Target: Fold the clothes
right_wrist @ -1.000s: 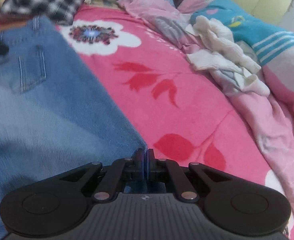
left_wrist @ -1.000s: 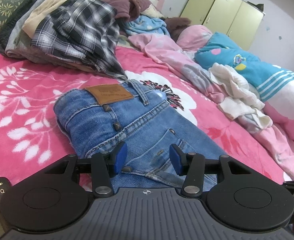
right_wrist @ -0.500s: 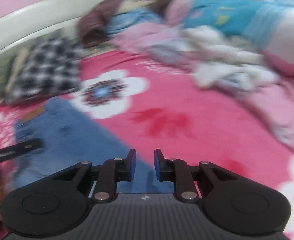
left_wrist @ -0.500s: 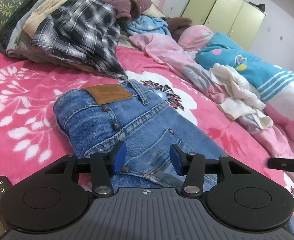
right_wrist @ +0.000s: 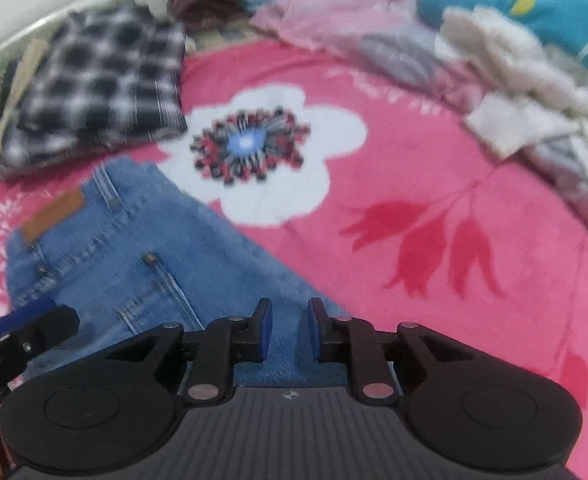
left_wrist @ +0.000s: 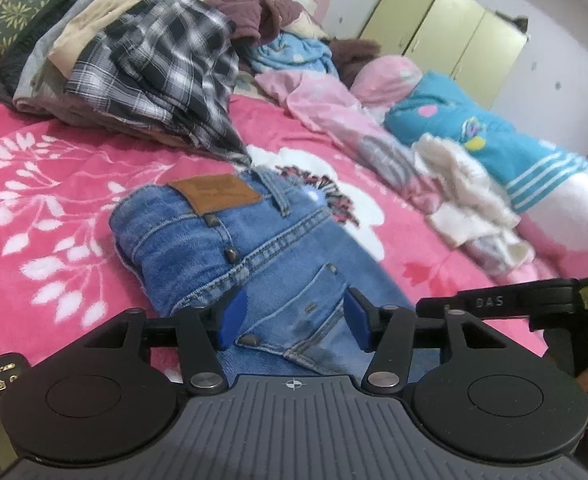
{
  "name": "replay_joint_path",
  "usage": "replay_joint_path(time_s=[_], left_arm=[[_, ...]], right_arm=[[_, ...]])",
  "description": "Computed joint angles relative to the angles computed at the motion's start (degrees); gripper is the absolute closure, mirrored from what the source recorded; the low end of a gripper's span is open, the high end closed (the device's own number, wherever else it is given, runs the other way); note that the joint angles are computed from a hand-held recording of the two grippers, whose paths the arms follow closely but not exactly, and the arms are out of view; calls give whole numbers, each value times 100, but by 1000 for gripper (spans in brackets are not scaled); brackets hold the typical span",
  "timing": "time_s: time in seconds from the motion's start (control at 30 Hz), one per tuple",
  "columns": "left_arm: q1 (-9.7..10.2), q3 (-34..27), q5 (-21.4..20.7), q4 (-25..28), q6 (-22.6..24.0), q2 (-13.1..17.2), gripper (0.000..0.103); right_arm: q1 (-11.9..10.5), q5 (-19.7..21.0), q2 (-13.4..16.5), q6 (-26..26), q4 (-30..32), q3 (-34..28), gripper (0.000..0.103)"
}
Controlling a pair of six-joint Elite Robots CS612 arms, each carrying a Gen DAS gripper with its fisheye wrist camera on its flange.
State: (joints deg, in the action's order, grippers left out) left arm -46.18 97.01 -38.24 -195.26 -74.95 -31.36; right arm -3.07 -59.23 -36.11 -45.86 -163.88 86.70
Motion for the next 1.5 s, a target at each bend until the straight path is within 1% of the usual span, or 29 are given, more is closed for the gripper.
replay_joint_path(time_s=[0.07, 0.13, 0.17, 0.2, 0.23, 0.27, 0.3, 0.33, 0.37, 0.4, 0.47, 0.5, 0.57, 0.63, 0.67, 0.73, 0.77, 0.83, 0.87, 0.9, 0.93, 0.97, 1.03, 1.07, 1.1, 1.17, 1.27, 1.37, 1.5], left_arm=[[-25, 139, 51, -322, -23, -24, 49], [-37, 344, -45, -836, -24, -52, 49], [-39, 456, -77, -998, -107, -79, 48], [-39, 567, -77, -1044, -265, -122, 47], [-30, 674, -102, -1066, -437, -167, 43], [-10, 778, -152, -1066, -621, -213, 40], [20, 869, -246, -1085, -778, -255, 39], [67, 947, -408, -1170, -878, -284, 37], [126, 1009, -584, -1253, -945, -306, 35], [191, 1058, -752, -1297, -1004, -329, 34], [346, 1092, -1175, -1456, -999, -329, 34], [430, 1096, -1402, -1539, -982, -321, 34], [603, 1065, -1916, -1648, -810, -289, 34], [788, 997, -2492, -1683, -537, -242, 34], [838, 971, -2624, -1790, -424, -198, 34], [898, 938, -2787, -2093, -220, -95, 34], [927, 920, -2877, -2266, -133, -33, 34], [959, 904, -3000, -2490, -19, 43, 37], [969, 901, -3027, -2545, 8, 58, 41], [973, 899, -3021, -2582, 8, 71, 44], [973, 895, -3008, -2632, 0, 91, 49], [973, 888, -3003, -2696, 1, 118, 52], [971, 859, -2968, -2738, 20, 144, 54], [968, 850, -2942, -2743, 30, 148, 56], [963, 849, -2913, -2749, 36, 148, 57], [953, 859, -2868, -2836, -31, 167, 62], [948, 868, -2817, -3030, -174, 218, 67], [948, 869, -2795, -3165, -230, 259, 68], [908, 888, -2641, -3221, -224, 256, 71]], right_arm=[[-56, 164, -69, 137, -59, 83, 82], [-82, 240, -110, 167, -109, 145, 82], [-93, 251, -134, 151, -152, 187, 82], [-104, 263, -159, 134, -195, 229, 82], [-116, 304, -175, 110, -202, 249, 81], [-129, 378, -183, 104, -187, 253, 79], [-137, 492, -177, 96, -150, 230, 77], [-140, 621, -162, 48, -74, 186, 71], [-124, 779, -131, -128, 145, 87, 60], [-104, 937, -97, -332, 397, -24, 56], [-13, 1118, 25, -806, 948, -335, 45], [50, 1166, 116, -990, 1333, -563, 43], [175, 1113, 330, -1234, 2373, -1139, 38], [317, 861, 609, -1382, 3409, -1816, 37], [366, 761, 731, -1494, 3858, -2099, 35], [434, 587, 985, -1643, 4593, -2605, 34], [459, 513, 1114, -1775, 5039, -2879, 31], [458, 554, 1214, -2074, 5504, -3111, 27], [456, 577, 1261, -2226, 5725, -3221, 27], [454, 579, 1272, -2335, 5818, -3256, 29], [452, 576, 1278, -2438, 5890, -3281, 35], [448, 573, 1245, -2501, 5812, -3214, 47], [440, 570, 1168, -2613, 5610, -3055, 57], [434, 581, 1129, -2623, 5446, -2954, 65], [431, 600, 1102, -2606, 5273, -2870, 69], [401, 715, 973, -2643, 4904, -2571, 79], [357, 971, 831, -2786, 4616, -2272, 85], [334, 1088, 797, -2740, 4502, -2185, 86], [307, 1262, 773, -2713, 4389, -2085, 86]])
